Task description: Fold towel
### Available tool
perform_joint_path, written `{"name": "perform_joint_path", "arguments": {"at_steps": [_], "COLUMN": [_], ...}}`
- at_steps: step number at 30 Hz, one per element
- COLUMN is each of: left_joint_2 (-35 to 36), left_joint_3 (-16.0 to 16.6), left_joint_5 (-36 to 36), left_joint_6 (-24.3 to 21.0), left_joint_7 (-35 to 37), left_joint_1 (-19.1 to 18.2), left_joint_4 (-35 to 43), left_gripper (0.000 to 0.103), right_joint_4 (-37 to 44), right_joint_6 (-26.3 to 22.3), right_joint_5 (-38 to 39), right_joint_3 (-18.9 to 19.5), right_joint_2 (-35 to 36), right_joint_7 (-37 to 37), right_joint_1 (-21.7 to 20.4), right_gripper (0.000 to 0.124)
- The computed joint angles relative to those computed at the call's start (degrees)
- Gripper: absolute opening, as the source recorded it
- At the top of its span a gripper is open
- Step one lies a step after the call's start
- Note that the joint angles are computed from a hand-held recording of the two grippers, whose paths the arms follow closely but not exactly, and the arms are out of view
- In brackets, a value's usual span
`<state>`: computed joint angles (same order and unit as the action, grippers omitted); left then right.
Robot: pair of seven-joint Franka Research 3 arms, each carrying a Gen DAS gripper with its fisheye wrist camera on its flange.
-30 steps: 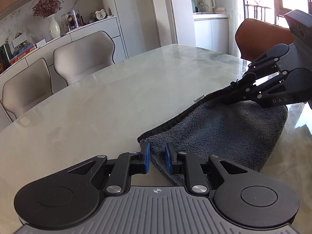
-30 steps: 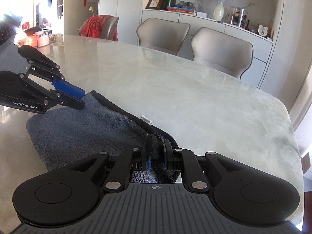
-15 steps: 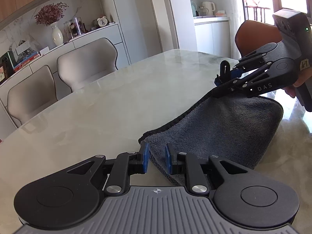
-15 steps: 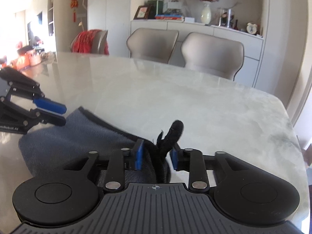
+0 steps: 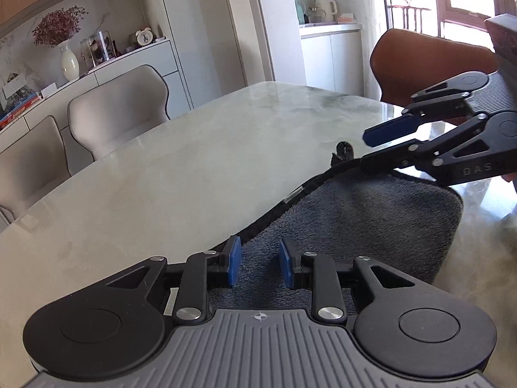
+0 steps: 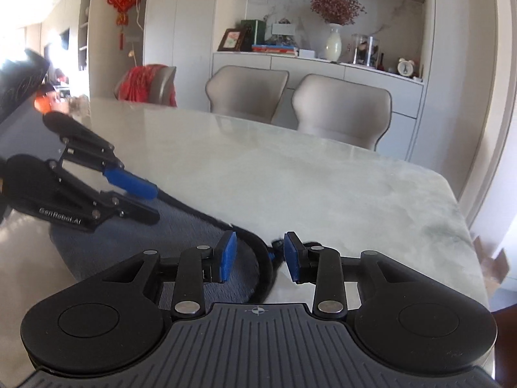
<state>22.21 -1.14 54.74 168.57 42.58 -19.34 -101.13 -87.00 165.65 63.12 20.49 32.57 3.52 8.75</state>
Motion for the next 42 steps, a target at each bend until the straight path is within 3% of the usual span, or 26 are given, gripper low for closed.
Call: {"name": "perform_joint_path", "arguments": {"at_steps": [4, 7, 11, 15, 18, 21, 24, 27, 29, 31, 35, 36, 38, 42], "left_joint_2": [-0.86, -1.44, -1.63, -3.37, -5.61, -7.80, -8.50, -8.26, -7.88, -7.77, -9.24, -10.04, -11.70, -15.66], "left_joint_3": [1.56, 2.26, 2.63, 1.92, 1.41, 0.30, -2.21, -3.35, -2.88, -0.79, -0.65, -0.42, -0.72, -3.16], "left_joint_5": [1.99, 4.69, 8.07, 11.21, 15.98, 20.63, 16.83, 11.71, 10.62, 14.54, 17.78, 20.59, 27.08, 39.84], "left_joint_6": [1.08, 0.88, 2.08, 0.99, 3.00, 6.68, 9.08, 7.27, 6.78, 7.36, 7.00, 6.81, 6.33, 4.97], "left_joint_7": [-3.36, -6.81, -11.29, -13.74, -18.28, -23.57, -20.45, -16.31, -16.45, -21.12, -26.68, -30.00, -37.47, -55.21], "left_joint_1": [-0.52, -0.67, -0.36, -0.39, 0.01, 1.16, 3.39, 3.65, 3.06, 1.39, 1.29, 0.96, 0.88, 1.73], "left_joint_4": [-1.36, -1.98, -2.44, -3.63, -5.48, -7.77, -9.78, -10.93, -11.34, -11.19, -12.08, -12.38, -12.92, -14.79], "left_gripper": [0.030, 0.031, 0.031, 0.033, 0.040, 0.046, 0.046, 0.046, 0.047, 0.048, 0.055, 0.058, 0.071, 0.079], "right_joint_4": [-0.94, 1.45, 6.89, 5.97, 2.00, -1.12, -2.37, -2.40, -0.49, 0.10, -2.82, -4.08, -7.32, -13.94], "right_joint_6": [-6.52, -7.29, -0.61, 2.34, 6.94, 1.59, -5.88, -5.01, -5.42, -5.39, -3.07, -2.11, -0.48, 3.50], "right_joint_5": [0.67, -0.76, -11.71, -11.42, -10.60, -5.38, -4.76, -8.99, -15.18, -15.02, -14.85, -13.66, -8.26, 8.01], "right_joint_3": [0.67, -1.65, -7.96, -2.88, 2.78, 8.30, 6.21, 0.37, -4.87, -4.34, -3.46, -2.52, 0.58, 4.47], "right_joint_2": [-0.42, 0.87, 5.52, 5.07, 2.66, -0.27, -2.30, -2.37, -0.74, 0.20, -2.06, -3.09, -5.85, -12.19], "right_joint_7": [-3.62, 0.44, 13.82, 11.70, 5.87, 0.70, 1.59, 7.06, 16.26, 16.80, 17.85, 16.87, 12.62, 3.74], "right_joint_1": [-1.83, 0.30, 6.65, 3.28, -0.10, -5.44, -5.03, 0.42, 4.71, 4.26, 3.75, 3.08, 0.50, -2.56], "right_gripper": [0.034, 0.034, 0.035, 0.035, 0.035, 0.035, 0.035, 0.036, 0.036, 0.036, 0.037, 0.039, 0.053, 0.085]}}
